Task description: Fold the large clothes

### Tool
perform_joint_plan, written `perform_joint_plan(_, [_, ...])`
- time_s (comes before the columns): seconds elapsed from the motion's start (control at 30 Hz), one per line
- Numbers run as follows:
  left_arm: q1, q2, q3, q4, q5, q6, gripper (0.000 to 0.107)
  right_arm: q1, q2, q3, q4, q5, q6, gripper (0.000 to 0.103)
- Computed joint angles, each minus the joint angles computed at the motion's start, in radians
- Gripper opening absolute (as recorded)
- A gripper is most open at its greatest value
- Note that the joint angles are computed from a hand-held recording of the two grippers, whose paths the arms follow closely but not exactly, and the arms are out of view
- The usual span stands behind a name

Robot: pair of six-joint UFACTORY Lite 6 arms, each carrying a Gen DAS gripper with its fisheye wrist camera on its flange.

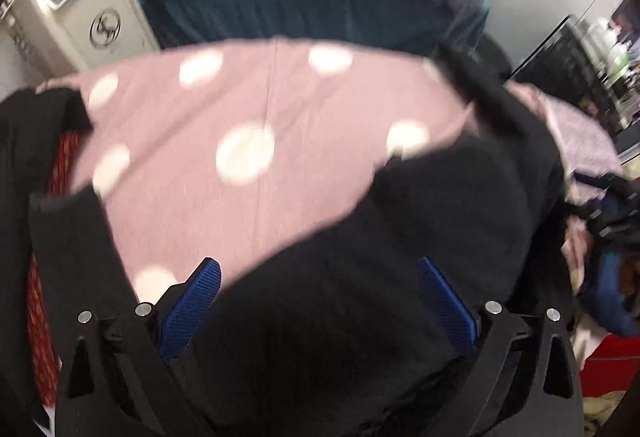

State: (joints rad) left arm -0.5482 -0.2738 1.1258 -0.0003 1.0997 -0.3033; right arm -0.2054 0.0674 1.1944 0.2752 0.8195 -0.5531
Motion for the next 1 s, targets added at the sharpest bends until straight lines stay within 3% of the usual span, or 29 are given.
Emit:
perform_joint_plan(0.1, [-0.162, -0.157, -0.269, -0.018, -0.03, -0.168, 0.096, -0.065, -0.106, -0.127, -0.066, -0.053, -0.01, 0.077])
perform_joint_plan(0.2, [-0.346, -0.25, -0.407, -0.044, -0.04, -0.354, 0.096, -0.152, -0.068, -0.083, -0.055, -0.027, -0.029, 0.077])
perform_joint_plan(0.33, [-0.542, -0.195, -0.404, 0.044, -0.032, -0.581, 0.096, -0.186, 0.098, 0.108, -0.104, -0.02, 0.085, 0.078])
perform_joint_plan(0.53, [-0.601, -0.144, -0.344, 0.057, -0.018, -0.679, 0.097, -0.066, 0.428, 0.401, -0.332, -0.02, 0.376, 0.08])
perform_joint_plan(0.63, [-0.68, -0.118, -0.32, 0.087, 0.006, -0.74, 0.097, -0.032, 0.582, 0.479, -0.375, 0.005, 0.43, 0.08])
perform_joint_plan(0.7, [-0.756, -0.111, -0.317, 0.115, 0.014, -0.815, 0.097, -0.027, 0.601, 0.437, -0.409, -0.04, 0.462, 0.078])
perform_joint_plan(0.73, [-0.798, -0.094, -0.319, 0.122, 0.001, -0.862, 0.097, -0.02, 0.584, 0.398, -0.453, -0.078, 0.489, 0.058])
perform_joint_plan(0.77, [-0.816, -0.095, -0.321, 0.123, 0.003, -0.886, 0.097, -0.017, 0.56, 0.357, -0.49, -0.113, 0.502, 0.025])
perform_joint_plan(0.8, [-0.828, -0.103, -0.324, 0.123, 0.005, -0.908, 0.097, -0.022, 0.521, 0.309, -0.485, -0.15, 0.474, 0.016])
perform_joint_plan(0.93, [-0.843, -0.151, -0.351, 0.105, 0.011, -0.944, 0.097, -0.125, 0.325, 0.17, -0.325, -0.235, 0.275, 0.007])
perform_joint_plan(1.0, [-0.834, -0.146, -0.331, 0.098, 0.015, -0.94, 0.097, -0.225, 0.241, 0.146, -0.186, -0.209, 0.17, 0.007])
